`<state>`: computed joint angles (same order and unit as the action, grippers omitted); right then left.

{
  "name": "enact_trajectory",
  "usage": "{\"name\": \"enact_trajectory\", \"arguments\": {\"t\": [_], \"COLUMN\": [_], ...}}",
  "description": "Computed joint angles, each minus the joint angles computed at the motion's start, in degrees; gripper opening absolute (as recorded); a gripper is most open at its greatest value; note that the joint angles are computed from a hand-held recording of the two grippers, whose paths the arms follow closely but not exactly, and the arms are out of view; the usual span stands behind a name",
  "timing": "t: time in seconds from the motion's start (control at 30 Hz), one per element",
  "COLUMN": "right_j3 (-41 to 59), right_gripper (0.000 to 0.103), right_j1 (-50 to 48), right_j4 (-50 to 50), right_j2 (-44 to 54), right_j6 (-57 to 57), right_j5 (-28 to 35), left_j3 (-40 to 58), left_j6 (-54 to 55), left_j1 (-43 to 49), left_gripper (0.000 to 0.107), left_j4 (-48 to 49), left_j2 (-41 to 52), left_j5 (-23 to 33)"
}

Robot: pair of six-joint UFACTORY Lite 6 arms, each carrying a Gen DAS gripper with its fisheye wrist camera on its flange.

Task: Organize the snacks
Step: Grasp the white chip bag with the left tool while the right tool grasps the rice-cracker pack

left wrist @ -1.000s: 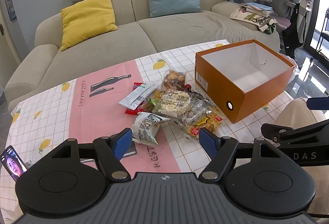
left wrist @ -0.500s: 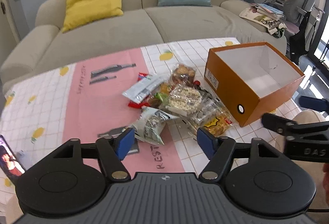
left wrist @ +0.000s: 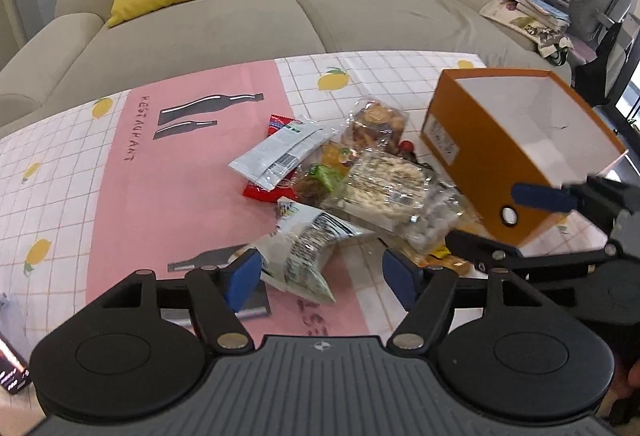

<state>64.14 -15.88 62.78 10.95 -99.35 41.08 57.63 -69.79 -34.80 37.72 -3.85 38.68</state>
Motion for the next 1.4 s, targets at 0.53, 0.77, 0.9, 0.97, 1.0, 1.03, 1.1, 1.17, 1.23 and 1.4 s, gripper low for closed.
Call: {"name": "enact_trajectory", "arguments": {"t": [0.53,0.77,0.9,0.97,1.0,1.03,1.1,1.17,1.23,1.4], "right_j3": [27.22,25.86,25.12,24.23,23.86,23.45,22.80,22.41,22.44,22.59], "right_gripper": [0.094,0.094,0.090,0.089,0.088,0.088,0.086,0.083,0.082,0.078], "right_j1": [7.72,8.50,8.36,8.47,8.48,8.43,8.22,8.04,8.03,7.08], "right_j4": [0.73,3.69,5.56,6.89,7.41,8.04,8.90,9.31,9.29,10.37], "right_j2": [30.72,32.30,32.55,32.29,32.15,32.01,31.65,31.29,31.21,30.45], "right_j6": [-3.38,-6.81,-8.28,-10.21,-10.98,-11.87,-13.01,-13.56,-13.27,-12.15], "right_j5": [2.24,0.36,-0.03,-0.74,-0.90,-0.89,-0.52,-0.07,-0.06,1.45], "left_j3": [-7.89,-4.76,-3.98,-3.68,-3.55,-2.95,-2.05,-2.01,-1.66,-2.51], "left_j6": [10.83,15.29,11.31,10.88,9.58,8.35,7.62,6.35,5.70,5.08], "left_j1": [12.29,14.15,13.91,13.71,13.45,13.00,12.37,11.96,11.66,11.69], "left_gripper": [0.087,0.087,0.086,0.083,0.079,0.076,0.067,0.065,0.063,0.060], "left_j4": [3.97,0.84,4.78,4.88,6.03,6.94,7.28,7.50,6.71,2.36], "left_j2": [6.07,12.18,13.81,14.34,14.65,15.24,16.11,16.00,16.01,13.48], "left_j5": [-20.21,-22.34,-22.03,-21.64,-21.25,-20.12,-18.45,-18.18,-17.62,-17.24]}}
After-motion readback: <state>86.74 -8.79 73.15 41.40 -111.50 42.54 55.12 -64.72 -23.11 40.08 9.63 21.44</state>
